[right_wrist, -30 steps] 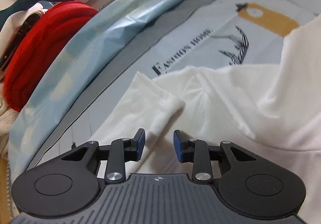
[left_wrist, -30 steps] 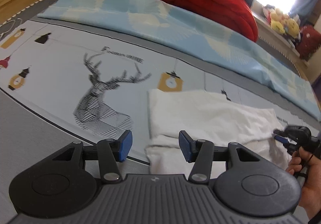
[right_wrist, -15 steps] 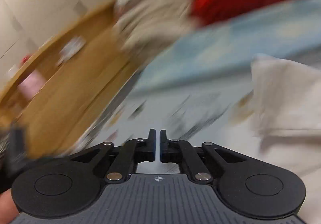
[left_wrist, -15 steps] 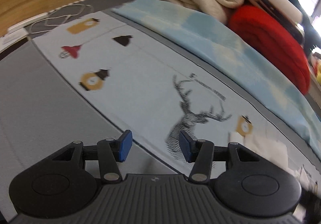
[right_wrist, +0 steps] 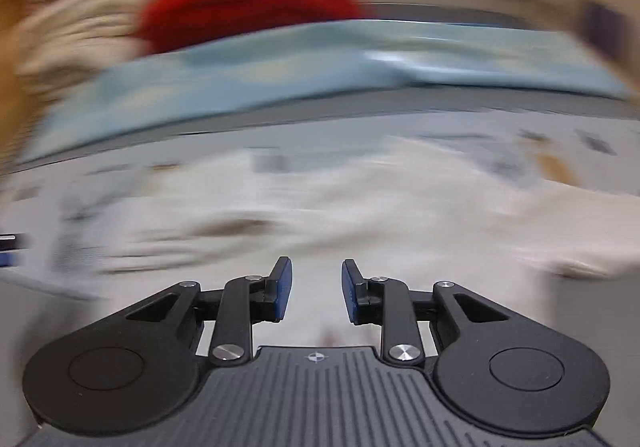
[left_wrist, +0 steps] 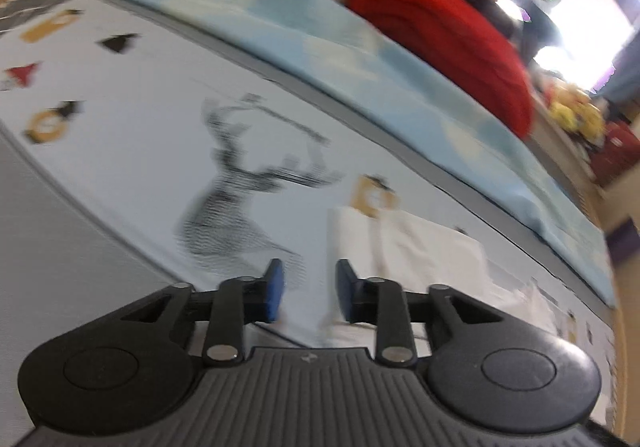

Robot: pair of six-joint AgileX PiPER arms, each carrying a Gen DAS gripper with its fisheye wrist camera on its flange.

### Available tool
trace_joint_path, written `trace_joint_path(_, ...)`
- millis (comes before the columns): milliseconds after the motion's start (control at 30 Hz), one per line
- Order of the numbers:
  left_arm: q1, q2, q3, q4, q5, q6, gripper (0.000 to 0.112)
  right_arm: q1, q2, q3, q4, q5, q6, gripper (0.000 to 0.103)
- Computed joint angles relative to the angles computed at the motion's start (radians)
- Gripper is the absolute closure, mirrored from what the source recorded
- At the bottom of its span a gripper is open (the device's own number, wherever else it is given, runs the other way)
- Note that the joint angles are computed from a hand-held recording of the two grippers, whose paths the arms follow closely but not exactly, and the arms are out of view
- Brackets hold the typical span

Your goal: Fold small clothes

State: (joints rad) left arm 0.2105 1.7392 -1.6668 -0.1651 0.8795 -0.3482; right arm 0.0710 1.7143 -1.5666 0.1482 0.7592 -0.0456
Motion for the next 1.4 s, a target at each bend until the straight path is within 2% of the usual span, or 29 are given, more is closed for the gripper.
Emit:
trace_joint_path(33,-0.020,0.006,0.003,-0.012,-0.015,-0.001,0.088,-0.010,0.003,0.021,-0.100,-0.004,0.090,0.075)
trace_joint_path(100,-0.054,0.023,0.009,-0.035,-0.048,-0.014,0.088,-0.043,0.047,-0.008,-0.180,0.068,0.183,0.072)
trace_joint_path(167,-0.073,0.047,0.004,-0.074,-0.072,-0.037,0.088,-0.080,0.079,-0.044,-0.100,0.094,0.138,0.073)
trace_joint_path(233,-0.078,0.067,0.006,-0.139,-0.106,-0.041,0.088,-0.110,0.075,-0.030,-0.026,0.074,0.049,0.071)
trace_joint_path(333,-0.108,0.120,-0.028,-0.127,-0.130,-0.099,0.083,-0.136,0.069,-0.044,0.038,0.089,-0.048,0.068)
trace_joint_path(500,-0.127,0.201,-0.077,-0.093,-0.142,-0.132,0.080,-0.175,0.137,-0.116,0.120,0.148,-0.095,0.068)
trace_joint_path(767,-0.130,0.294,-0.115,-0.057,-0.176,-0.172,0.080,-0.202,0.205,-0.201,0.169,0.206,-0.108,0.068)
trace_joint_path(967,-0.178,0.341,-0.174,0.058,-0.157,-0.213,0.081,-0.193,0.239,-0.236,0.167,0.228,-0.083,0.067)
trace_joint_path(1000,-0.187,0.342,-0.176,0.079,-0.162,-0.213,0.087,-0.189,0.242,-0.237,0.164,0.228,-0.079,0.067)
trace_joint_path(1033,-0.192,0.338,-0.173,0.098,-0.169,-0.212,0.102,-0.184,0.245,-0.238,0.160,0.227,-0.075,0.067)
trace_joint_path(1067,-0.197,0.335,-0.177,0.119,-0.166,-0.204,0.107,-0.179,0.248,-0.238,0.158,0.227,-0.071,0.067)
trace_joint_path(1233,-0.182,0.285,-0.207,0.229,-0.097,-0.224,0.108,-0.163,0.253,-0.242,0.151,0.228,-0.062,0.067)
trace_joint_path(1300,-0.171,0.252,-0.200,0.340,-0.075,-0.258,0.108,-0.156,0.251,-0.238,0.144,0.223,-0.058,0.067)
trace_joint_path(1400,-0.114,0.215,-0.193,0.506,0.010,-0.289,0.108,-0.146,0.251,-0.235,0.142,0.225,-0.048,0.067)
